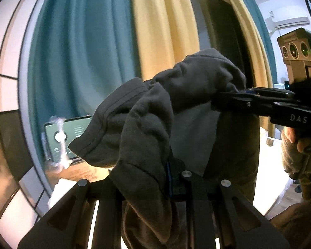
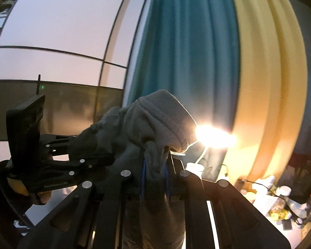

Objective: Fold small clothes
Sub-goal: 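Lift the brown shirt off the bedspread with both grippers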

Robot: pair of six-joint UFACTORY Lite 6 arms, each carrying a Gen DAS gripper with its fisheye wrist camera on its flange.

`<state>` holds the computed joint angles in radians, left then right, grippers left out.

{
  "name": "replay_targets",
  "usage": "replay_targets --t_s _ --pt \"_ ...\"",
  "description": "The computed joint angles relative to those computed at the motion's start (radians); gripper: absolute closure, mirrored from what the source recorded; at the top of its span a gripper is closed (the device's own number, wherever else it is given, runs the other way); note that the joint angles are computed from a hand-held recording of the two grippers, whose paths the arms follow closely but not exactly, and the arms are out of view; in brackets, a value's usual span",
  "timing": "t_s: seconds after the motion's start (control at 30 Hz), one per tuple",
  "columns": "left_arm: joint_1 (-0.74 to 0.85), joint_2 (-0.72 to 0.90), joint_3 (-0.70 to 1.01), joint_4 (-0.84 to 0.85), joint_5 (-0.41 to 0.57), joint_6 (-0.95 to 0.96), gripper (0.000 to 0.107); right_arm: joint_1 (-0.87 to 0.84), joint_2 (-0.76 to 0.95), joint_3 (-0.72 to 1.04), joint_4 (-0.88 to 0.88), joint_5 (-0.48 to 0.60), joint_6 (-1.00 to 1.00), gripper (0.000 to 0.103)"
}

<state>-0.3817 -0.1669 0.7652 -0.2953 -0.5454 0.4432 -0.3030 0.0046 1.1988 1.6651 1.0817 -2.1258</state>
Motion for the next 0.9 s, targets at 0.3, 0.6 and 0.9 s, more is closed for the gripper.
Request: replay_targets --t_s 0.3,0.6,0.9 --pt "0.058 -0.023 -0.036 0.037 0.04 -0.038 0.09 0.048 -0.012 -0.041 -0.025 -0.026 0.001 0.088" --pt "0.064 0.146 0.076 0.065 0.06 -0.058 0.09 0.083 0.125 0.031 -0.027 -0.115 0.024 0.088" --pt "0.099 0.357 0.284 0.219 0.148 -0.192 0.09 0.124 0.321 0.199 -0.041 -0.209 0.106 0.087"
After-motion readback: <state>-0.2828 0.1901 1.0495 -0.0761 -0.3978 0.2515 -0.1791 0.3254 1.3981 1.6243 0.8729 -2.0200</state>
